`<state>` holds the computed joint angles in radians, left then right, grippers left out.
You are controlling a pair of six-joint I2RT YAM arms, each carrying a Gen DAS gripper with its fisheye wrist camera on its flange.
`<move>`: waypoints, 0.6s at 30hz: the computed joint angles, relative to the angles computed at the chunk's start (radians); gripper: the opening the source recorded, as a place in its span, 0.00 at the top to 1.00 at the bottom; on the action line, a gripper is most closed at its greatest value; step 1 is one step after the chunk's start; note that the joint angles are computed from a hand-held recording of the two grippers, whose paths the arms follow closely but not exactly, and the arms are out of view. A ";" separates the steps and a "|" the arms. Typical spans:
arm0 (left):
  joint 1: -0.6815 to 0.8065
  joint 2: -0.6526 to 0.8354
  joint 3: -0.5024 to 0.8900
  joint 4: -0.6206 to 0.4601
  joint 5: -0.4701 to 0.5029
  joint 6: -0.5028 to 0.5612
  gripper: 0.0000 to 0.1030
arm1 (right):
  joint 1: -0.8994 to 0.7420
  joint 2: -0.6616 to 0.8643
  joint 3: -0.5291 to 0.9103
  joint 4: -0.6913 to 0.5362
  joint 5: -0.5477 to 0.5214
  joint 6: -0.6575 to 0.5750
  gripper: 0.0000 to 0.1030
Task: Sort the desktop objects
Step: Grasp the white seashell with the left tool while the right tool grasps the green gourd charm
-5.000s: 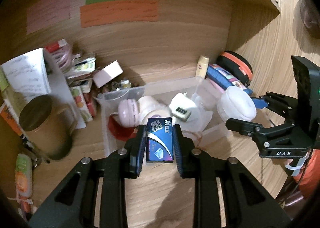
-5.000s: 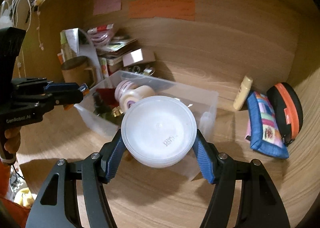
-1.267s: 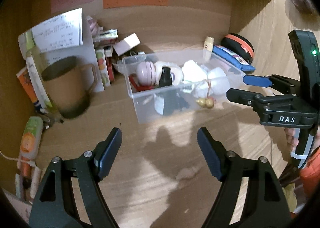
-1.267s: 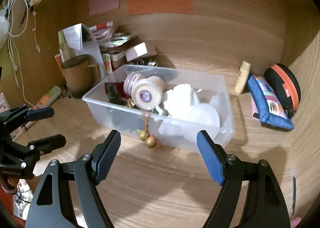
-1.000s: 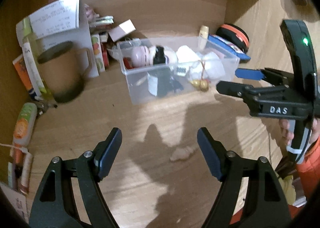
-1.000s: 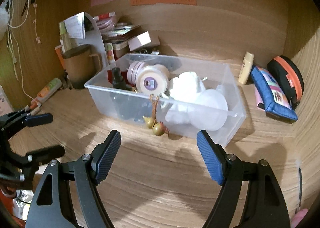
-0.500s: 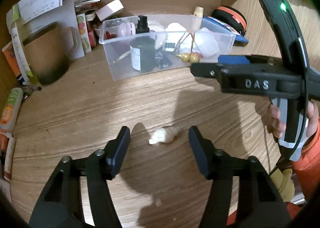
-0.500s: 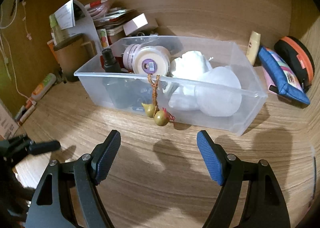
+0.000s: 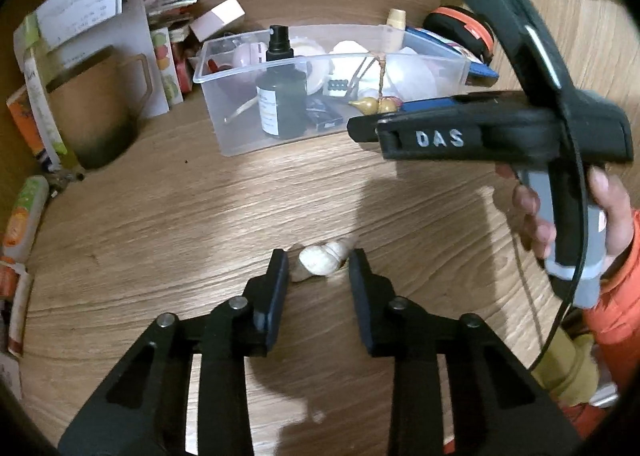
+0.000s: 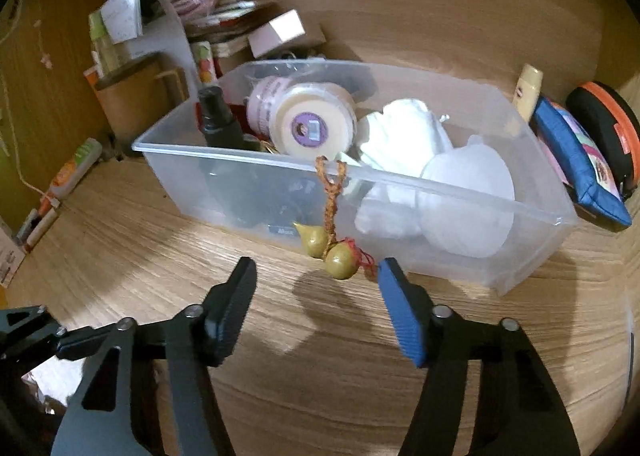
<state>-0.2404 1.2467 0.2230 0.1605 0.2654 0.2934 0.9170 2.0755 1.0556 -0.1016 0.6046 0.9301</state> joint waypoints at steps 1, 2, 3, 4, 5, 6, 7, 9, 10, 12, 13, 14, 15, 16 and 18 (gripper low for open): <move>-0.010 -0.009 -0.014 0.018 -0.014 -0.002 0.72 | -0.004 0.000 -0.005 0.011 -0.009 -0.001 0.52; -0.016 -0.017 -0.025 0.029 -0.018 -0.003 0.74 | -0.009 0.000 -0.007 0.017 -0.016 -0.001 0.55; -0.015 -0.022 -0.028 0.028 -0.014 -0.001 0.77 | -0.011 0.000 -0.007 0.020 -0.017 0.001 0.57; -0.013 -0.027 -0.032 0.027 -0.008 -0.001 0.77 | -0.010 0.001 -0.006 0.023 -0.016 0.003 0.57; -0.012 -0.028 -0.033 0.028 -0.007 0.001 0.77 | -0.008 0.003 0.000 0.018 -0.012 0.008 0.58; -0.009 -0.029 -0.035 0.031 -0.005 0.005 0.77 | -0.004 0.005 0.006 0.013 -0.004 0.012 0.60; -0.008 -0.029 -0.036 0.031 -0.003 0.007 0.77 | -0.001 0.006 0.010 0.011 0.002 0.013 0.60; -0.004 -0.030 -0.034 0.028 0.002 0.012 0.79 | 0.001 0.013 0.027 0.002 0.006 0.011 0.63; -0.003 -0.029 -0.033 0.026 0.003 0.013 0.79 | 0.001 0.015 0.030 0.001 0.005 0.010 0.66; 0.000 -0.027 -0.030 0.022 0.009 0.011 0.79 | 0.002 0.017 0.032 0.014 -0.011 -0.006 0.76; 0.001 -0.025 -0.028 0.021 0.014 0.011 0.79 | 0.003 0.018 0.036 0.014 -0.015 -0.008 0.76; 0.002 -0.026 -0.027 0.019 0.015 0.008 0.79 | 0.003 0.019 0.035 0.016 -0.015 -0.011 0.77; 0.007 -0.025 -0.024 0.013 0.021 0.007 0.79 | 0.005 0.017 0.033 0.019 -0.008 -0.013 0.84; 0.015 -0.021 -0.019 0.009 0.030 0.007 0.79 | 0.006 0.014 0.029 0.026 -0.005 -0.018 0.83; 0.028 -0.016 -0.012 0.001 0.043 0.003 0.79 | 0.010 0.007 0.018 0.044 0.003 -0.030 0.83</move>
